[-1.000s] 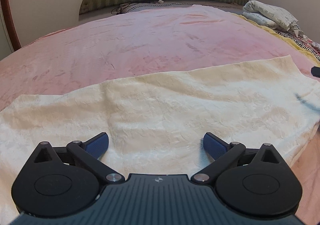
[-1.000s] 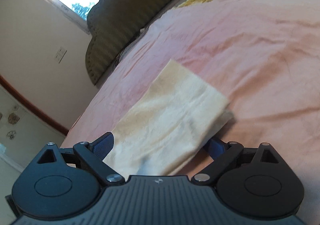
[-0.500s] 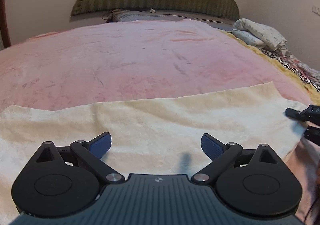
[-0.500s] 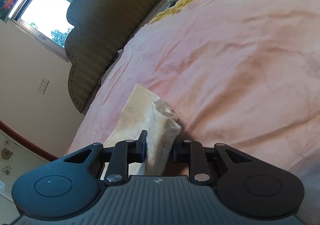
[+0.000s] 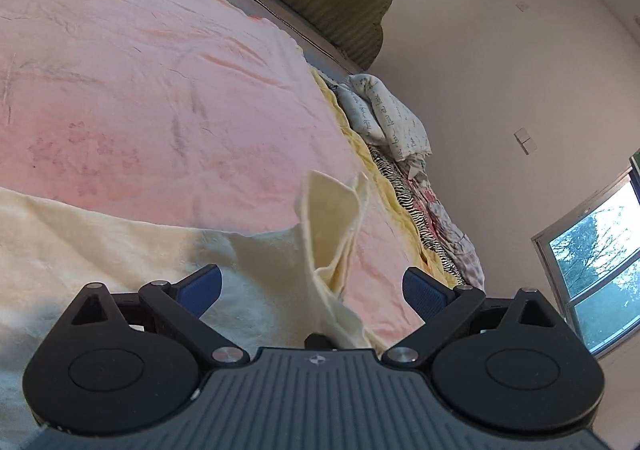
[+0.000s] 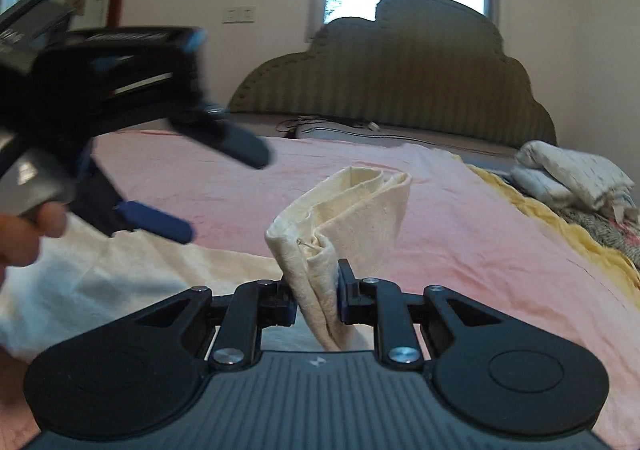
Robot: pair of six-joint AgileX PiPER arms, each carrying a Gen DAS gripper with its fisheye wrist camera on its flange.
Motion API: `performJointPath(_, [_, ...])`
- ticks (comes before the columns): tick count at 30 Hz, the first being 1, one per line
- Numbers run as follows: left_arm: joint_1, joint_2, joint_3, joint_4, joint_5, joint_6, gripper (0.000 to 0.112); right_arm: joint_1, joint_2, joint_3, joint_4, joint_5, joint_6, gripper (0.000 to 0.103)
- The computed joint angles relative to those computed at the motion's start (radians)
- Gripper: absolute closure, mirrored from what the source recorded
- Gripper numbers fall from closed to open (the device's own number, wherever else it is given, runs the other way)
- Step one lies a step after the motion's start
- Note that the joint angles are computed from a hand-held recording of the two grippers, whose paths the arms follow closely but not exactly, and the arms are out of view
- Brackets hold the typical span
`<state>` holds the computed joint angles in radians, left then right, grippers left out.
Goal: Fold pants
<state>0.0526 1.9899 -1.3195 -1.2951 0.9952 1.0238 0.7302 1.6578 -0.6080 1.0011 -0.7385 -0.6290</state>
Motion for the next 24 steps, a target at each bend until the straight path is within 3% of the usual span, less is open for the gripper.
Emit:
performJointPath(4, [0.001, 0.033, -0.041, 0.028, -0.056, -0.078, 0.019, 0.081, 0.024, -0.025, 0.01, -0.023, -0.119, 0.085])
performJointPath(5, [0.007, 0.037, -0.052, 0.047, -0.067, -0.099, 0.029, 0.095, 0.032, -0.039, 0.02, -0.017, -0.153, 0.085])
performJointPath(6, [0.014, 0.051, -0.084, 0.093, -0.066, -0.138, 0.05, 0.103, 0.036, -0.044, 0.01, -0.006, -0.157, 0.085])
performJointPath(9, [0.018, 0.058, -0.155, 0.323, -0.082, -0.286, 0.095, 0.106, 0.055, -0.077, -0.014, 0.051, -0.15, 0.085])
performJointPath(13, [0.057, -0.017, -0.082, 0.432, -0.17, -0.242, 0.101, 0.125, 0.095, -0.147, -0.038, 0.121, -0.172, 0.084])
performJointPath(18, [0.129, -0.158, 0.079, 0.472, -0.367, -0.01, 0.101, 0.153, 0.174, -0.281, -0.129, 0.226, -0.183, 0.084])
performJointPath(23, [0.187, -0.173, 0.18, 0.42, -0.525, 0.16, 0.101, 0.179, 0.292, -0.429, -0.185, 0.313, -0.184, 0.084])
performJointPath(24, [0.203, -0.16, 0.181, 0.422, -0.525, 0.175, 0.098, 0.18, 0.314, -0.459, -0.177, 0.335, -0.189, 0.084])
